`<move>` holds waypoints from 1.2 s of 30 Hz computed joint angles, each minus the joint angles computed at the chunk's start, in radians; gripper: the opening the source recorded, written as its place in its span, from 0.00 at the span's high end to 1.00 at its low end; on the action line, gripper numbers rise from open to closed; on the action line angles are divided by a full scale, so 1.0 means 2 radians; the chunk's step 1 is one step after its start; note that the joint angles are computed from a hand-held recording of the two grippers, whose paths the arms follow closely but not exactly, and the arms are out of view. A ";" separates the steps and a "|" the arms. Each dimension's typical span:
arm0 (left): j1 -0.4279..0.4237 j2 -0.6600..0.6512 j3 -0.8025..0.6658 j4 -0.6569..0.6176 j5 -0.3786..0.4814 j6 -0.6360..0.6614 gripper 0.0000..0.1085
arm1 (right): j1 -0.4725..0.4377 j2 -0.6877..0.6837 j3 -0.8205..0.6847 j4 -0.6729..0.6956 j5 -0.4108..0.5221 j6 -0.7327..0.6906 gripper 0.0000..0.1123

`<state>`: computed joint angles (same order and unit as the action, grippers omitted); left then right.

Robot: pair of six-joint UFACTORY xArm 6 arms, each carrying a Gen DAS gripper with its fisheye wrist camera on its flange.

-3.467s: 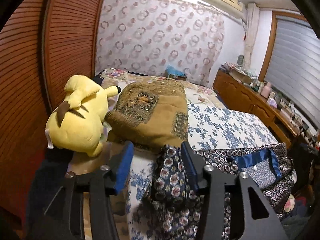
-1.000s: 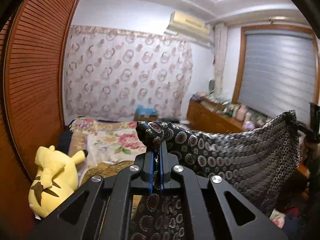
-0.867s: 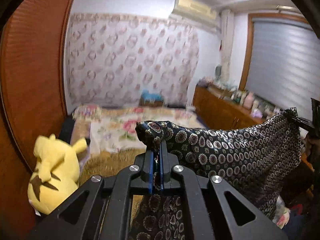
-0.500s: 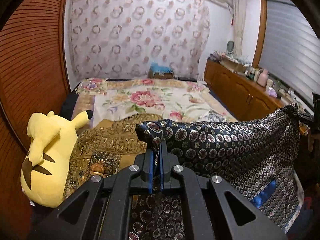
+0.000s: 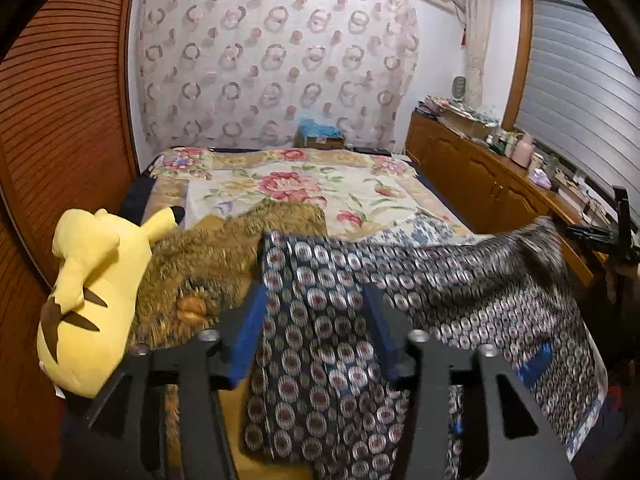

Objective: Fold small clothes
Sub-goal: 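Lay the hem over the shirt body with both grippers and release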

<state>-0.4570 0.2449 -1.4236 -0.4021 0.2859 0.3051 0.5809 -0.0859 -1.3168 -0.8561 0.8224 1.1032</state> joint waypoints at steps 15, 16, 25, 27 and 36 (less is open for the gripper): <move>-0.055 -0.084 0.168 -0.117 -0.043 0.102 0.30 | 0.084 -0.129 0.187 -0.024 0.023 0.084 0.58; -0.060 -0.086 0.174 -0.117 -0.045 0.101 0.30 | 0.089 -0.140 0.198 -0.021 0.028 0.092 0.58; -0.082 -0.077 0.185 -0.076 -0.039 0.067 0.30 | 0.122 -0.200 0.260 0.011 0.050 0.108 0.63; -0.083 -0.073 0.185 -0.052 -0.039 0.047 0.30 | 0.126 -0.201 0.259 0.018 0.052 0.100 0.63; -0.084 -0.057 0.180 0.017 -0.027 -0.005 0.30 | 0.131 -0.230 0.292 0.022 0.045 0.102 0.92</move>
